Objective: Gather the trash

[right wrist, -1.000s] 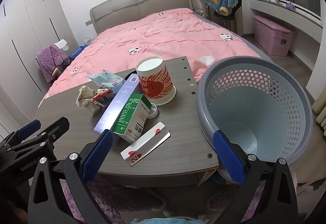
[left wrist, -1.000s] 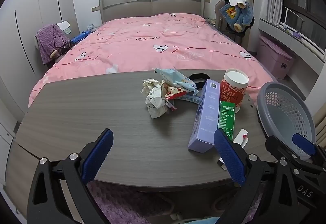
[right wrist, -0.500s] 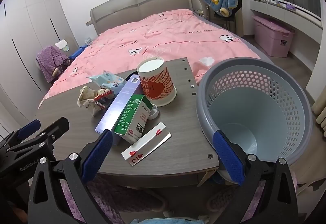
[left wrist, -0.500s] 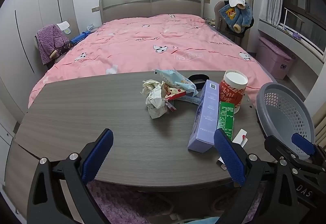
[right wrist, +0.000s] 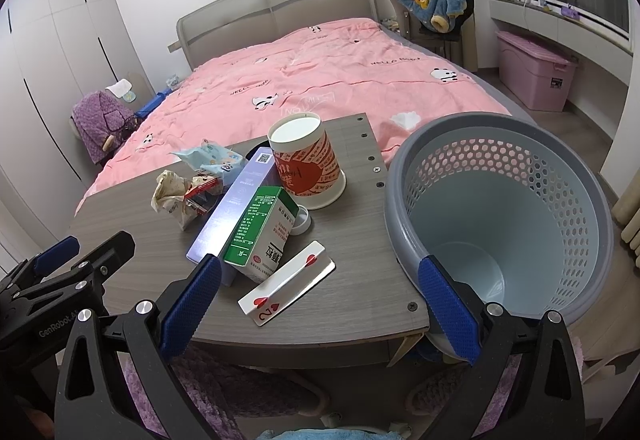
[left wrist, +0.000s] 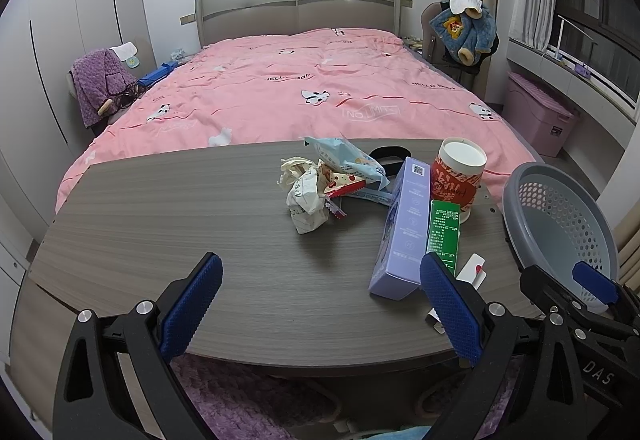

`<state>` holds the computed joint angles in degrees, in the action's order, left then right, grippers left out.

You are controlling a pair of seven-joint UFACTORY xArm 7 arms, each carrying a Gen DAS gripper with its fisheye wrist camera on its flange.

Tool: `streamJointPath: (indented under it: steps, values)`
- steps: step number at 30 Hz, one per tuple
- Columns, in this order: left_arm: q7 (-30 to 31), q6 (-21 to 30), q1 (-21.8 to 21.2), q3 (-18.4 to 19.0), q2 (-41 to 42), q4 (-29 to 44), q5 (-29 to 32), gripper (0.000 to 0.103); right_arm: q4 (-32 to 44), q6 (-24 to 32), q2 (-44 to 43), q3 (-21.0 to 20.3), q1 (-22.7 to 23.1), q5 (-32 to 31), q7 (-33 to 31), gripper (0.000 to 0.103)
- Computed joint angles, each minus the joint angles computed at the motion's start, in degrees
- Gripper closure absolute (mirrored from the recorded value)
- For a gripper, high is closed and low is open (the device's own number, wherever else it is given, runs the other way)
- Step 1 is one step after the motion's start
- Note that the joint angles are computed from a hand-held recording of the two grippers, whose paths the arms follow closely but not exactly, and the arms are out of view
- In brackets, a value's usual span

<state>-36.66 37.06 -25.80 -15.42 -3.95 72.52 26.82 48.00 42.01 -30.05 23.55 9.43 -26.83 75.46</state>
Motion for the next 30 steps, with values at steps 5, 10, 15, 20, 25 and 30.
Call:
streamJointPath:
  steps: [5, 10, 15, 20, 25, 30]
  values:
    - [-0.1, -0.1, 0.0, 0.0, 0.0, -0.1, 0.0, 0.008, -0.2, -0.2, -0.2, -0.1, 0.1, 0.0, 0.1, 0.006]
    - [-0.6, -0.7, 0.2, -0.1, 0.1, -0.6, 0.5, 0.008, -0.5, -0.4, -0.3, -0.1, 0.0, 0.0, 0.1, 0.006]
    - [-0.5, -0.8, 0.1, 0.0, 0.1, -0.6, 0.5, 0.008, -0.8, -0.6, -0.5, 0.0, -0.1, 0.1, 0.2, 0.006]
    - [-0.4, -0.6, 0.0, 0.1, 0.1, -0.6, 0.5, 0.008, -0.8, -0.7, -0.6, 0.0, -0.2, 0.0, 0.2, 0.006]
    - [-0.6, -0.8, 0.1, 0.1, 0.1, -0.7, 0.7, 0.008, -0.8, -0.7, -0.6, 0.0, -0.2, 0.2, 0.1, 0.006]
    - [-0.6, -0.8, 0.1, 0.1, 0.0, -0.7, 0.8, 0.008, -0.7, -0.6, -0.6, 0.1, -0.3, 0.1, 0.2, 0.006]
